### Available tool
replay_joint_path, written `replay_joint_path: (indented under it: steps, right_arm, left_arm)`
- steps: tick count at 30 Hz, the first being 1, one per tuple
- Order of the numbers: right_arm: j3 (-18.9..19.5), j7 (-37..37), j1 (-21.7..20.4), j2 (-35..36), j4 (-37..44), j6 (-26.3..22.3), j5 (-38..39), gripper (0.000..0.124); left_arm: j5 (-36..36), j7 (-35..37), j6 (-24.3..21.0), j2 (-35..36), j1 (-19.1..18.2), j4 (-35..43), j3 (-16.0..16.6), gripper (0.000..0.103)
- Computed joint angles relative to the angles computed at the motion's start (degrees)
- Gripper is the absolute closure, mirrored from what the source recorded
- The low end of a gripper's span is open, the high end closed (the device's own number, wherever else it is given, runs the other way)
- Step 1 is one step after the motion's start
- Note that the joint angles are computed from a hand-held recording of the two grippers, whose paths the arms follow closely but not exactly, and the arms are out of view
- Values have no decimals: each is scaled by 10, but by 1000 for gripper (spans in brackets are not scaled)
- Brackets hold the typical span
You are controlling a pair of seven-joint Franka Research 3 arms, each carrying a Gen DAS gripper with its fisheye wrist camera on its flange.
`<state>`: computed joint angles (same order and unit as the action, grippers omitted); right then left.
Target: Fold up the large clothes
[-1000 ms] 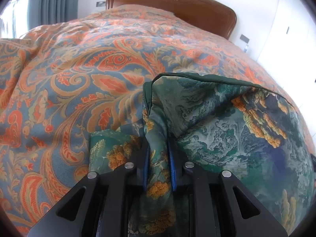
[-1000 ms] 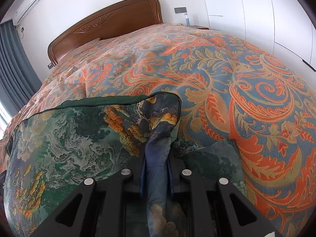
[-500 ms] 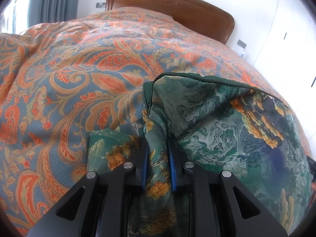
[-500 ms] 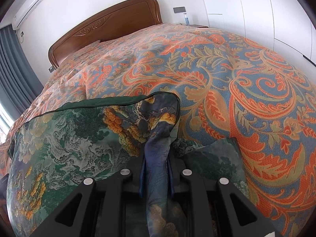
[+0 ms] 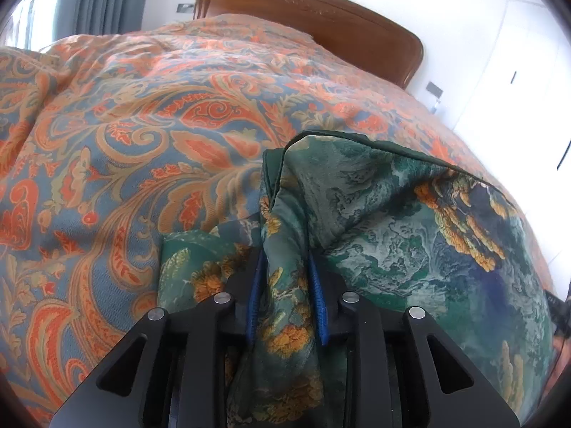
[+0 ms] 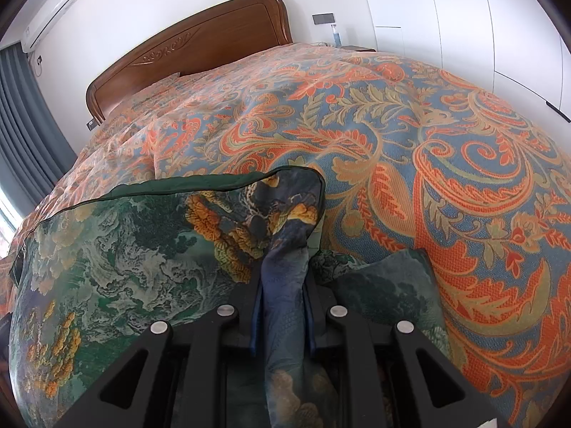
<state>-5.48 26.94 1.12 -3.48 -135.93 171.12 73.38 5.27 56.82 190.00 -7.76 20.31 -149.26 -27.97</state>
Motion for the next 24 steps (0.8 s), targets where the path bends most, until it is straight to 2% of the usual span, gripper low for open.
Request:
replay_joint_path:
  steps: [5,7,9,10,12,13,14,16,17,19,21,24]
  right_arm:
    - [0,1,1,-1,-1,1,0,105]
    - [0,-1,1,-1,-1,1,1,105]
    - [0,4,1,-1,-2,2,-4,105]
    - [2,16,1,-2,-4,6,-17,105]
    - [4,53,-1,-7,-10,11,-59,104]
    - [4,73,-2,-11,-13,10,-80,102]
    - [3,102,-4,-16,-16,5,-107,101]
    - [1,176,-15,-31,-23,-10,-177,88]
    - [-1,212,-21,-41,-27,-14,-205,81]
    - [-7,255,-24,-65,-36,-12,-231,58]
    - [0,316,-37,-96,-58,22,-272,57]
    - [5,367,-57,-156,-91,44,-321,57]
  left_arm:
    - [-6,5,5,4,-10,0,10,76]
    - [-14,11,2,2,0,1,-3,75]
    - [-15,9,-9,-1,9,3,-11,72]
    - [-9,2,-18,-5,3,3,-3,66]
    - [-3,-9,-54,-20,-22,8,26,45]
    - [-6,-8,-69,-29,-48,8,52,26]
    - [-13,-5,-86,-42,-66,6,69,12]
    - [4,-28,-101,-75,-68,-8,73,9]
    - [0,-24,-103,-88,-93,-17,95,9]
    - [-19,1,-113,-116,-170,-36,164,9]
    - [-13,-2,-125,-157,-198,-61,183,9]
    - [16,-17,-143,-228,-213,-100,177,8]
